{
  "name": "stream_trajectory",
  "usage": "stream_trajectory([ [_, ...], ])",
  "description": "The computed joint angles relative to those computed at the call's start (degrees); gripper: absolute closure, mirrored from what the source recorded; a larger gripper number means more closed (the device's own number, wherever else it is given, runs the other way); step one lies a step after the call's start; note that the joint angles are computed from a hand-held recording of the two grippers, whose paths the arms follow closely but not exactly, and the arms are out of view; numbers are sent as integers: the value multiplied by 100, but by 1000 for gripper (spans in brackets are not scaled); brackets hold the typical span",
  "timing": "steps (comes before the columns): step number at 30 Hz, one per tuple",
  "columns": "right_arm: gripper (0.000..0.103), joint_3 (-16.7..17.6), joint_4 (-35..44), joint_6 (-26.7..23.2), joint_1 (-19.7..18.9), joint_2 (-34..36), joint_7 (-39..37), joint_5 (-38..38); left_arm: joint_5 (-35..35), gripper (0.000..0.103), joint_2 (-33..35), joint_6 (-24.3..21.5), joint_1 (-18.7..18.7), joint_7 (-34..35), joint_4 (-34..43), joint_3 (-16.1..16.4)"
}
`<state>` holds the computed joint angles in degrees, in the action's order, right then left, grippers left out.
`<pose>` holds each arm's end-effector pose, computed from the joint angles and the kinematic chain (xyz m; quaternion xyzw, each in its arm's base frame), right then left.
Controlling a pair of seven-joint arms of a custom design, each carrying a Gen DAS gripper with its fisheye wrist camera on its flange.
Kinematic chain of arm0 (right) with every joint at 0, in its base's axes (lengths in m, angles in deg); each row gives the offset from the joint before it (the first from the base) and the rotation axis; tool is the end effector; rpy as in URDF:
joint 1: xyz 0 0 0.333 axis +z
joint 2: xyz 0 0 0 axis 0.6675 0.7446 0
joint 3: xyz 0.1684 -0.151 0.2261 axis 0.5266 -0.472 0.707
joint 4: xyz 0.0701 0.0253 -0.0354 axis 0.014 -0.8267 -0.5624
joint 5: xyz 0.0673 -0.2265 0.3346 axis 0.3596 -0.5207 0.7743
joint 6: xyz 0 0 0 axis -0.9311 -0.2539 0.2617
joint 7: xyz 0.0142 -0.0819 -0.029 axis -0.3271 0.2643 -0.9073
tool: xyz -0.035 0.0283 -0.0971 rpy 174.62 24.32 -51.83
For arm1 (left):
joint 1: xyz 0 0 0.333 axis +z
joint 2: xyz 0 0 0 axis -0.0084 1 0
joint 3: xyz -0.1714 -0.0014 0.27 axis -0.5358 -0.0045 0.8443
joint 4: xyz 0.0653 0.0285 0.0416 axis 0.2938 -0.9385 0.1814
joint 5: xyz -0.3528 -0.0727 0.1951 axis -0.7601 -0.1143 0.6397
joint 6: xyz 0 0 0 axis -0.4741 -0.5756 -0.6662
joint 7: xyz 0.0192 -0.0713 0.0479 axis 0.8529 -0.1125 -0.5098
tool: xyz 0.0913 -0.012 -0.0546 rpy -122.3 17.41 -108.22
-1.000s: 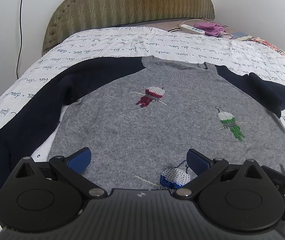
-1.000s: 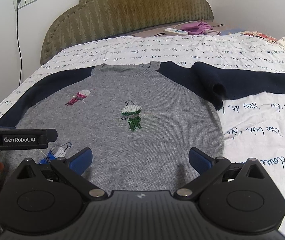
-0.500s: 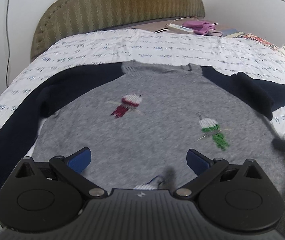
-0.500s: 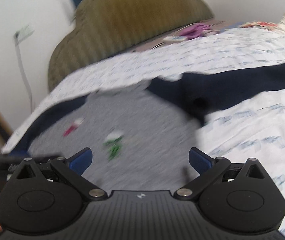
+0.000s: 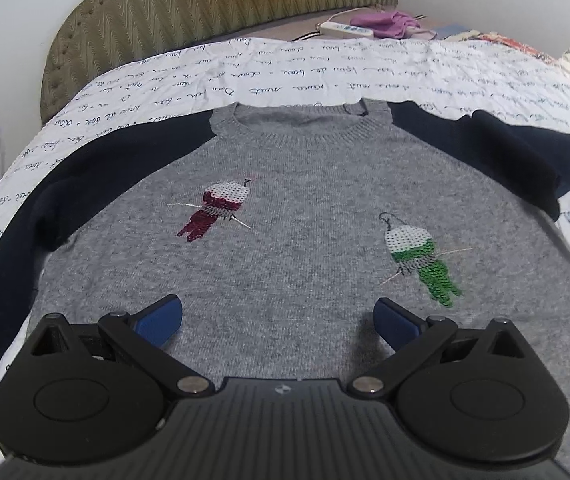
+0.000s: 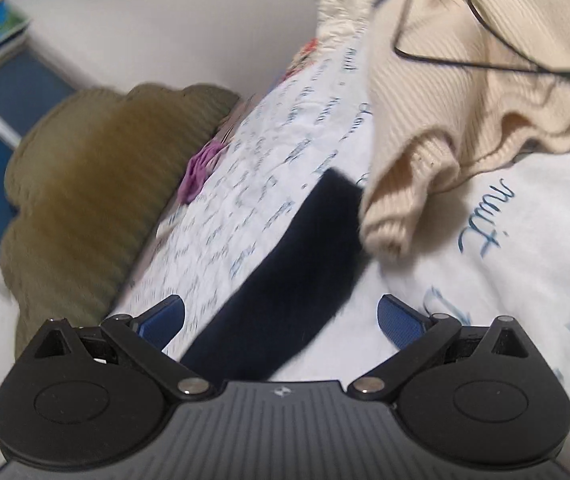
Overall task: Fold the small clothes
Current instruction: 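Grasp the navy sleeve cuff with the right gripper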
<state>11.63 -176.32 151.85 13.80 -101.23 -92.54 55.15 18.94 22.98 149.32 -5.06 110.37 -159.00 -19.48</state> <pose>0.3244 0.1972 0.3466 -0.0566 0.8476 -0.2651 0.4562 0.5050 0.0099 0.4035 -0.4330 0.8276 -0.2739 0.2290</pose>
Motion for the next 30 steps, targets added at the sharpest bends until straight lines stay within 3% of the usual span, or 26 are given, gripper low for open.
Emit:
stream_trajectory([
  [5,0,186,216,-97,-706,72,2,-92,210,0,110,98,44,-235,84,-62],
  [7,1,185,254,-189,-781,128,14,-83,201,0,123,111,36,-221,113,-62],
  [8,9,128,261,-253,-786,187,-16,-93,187,0,125,117,32,-198,123,-60],
  [10,59,-32,278,-344,-742,351,-64,-123,128,0,114,117,19,-129,136,-49],
  [12,79,-255,289,-401,-689,623,-88,-146,84,0,98,88,22,-87,152,-34],
  [13,87,-272,262,-258,-747,596,4,-242,76,0,91,66,29,-81,163,-29],
  [16,90,-591,329,-347,-508,480,-368,-525,-51,0,58,21,28,54,210,11],
  [18,91,-966,523,-936,-74,407,-1023,-771,-191,0,58,51,27,166,262,32],
  [21,91,-1309,913,-2434,563,234,-1935,-933,-373,0,98,21,72,243,395,61],
  [24,91,-1317,1397,-4177,922,281,-2611,-780,-440,0,173,58,156,199,502,34],
  [26,91,-1240,1663,-4989,1027,472,-2860,-717,-397,0,237,16,233,88,578,17],
  [30,91,-1015,2207,-5278,1064,1338,-3293,-1238,-235,0,384,276,335,-154,644,-97],
])
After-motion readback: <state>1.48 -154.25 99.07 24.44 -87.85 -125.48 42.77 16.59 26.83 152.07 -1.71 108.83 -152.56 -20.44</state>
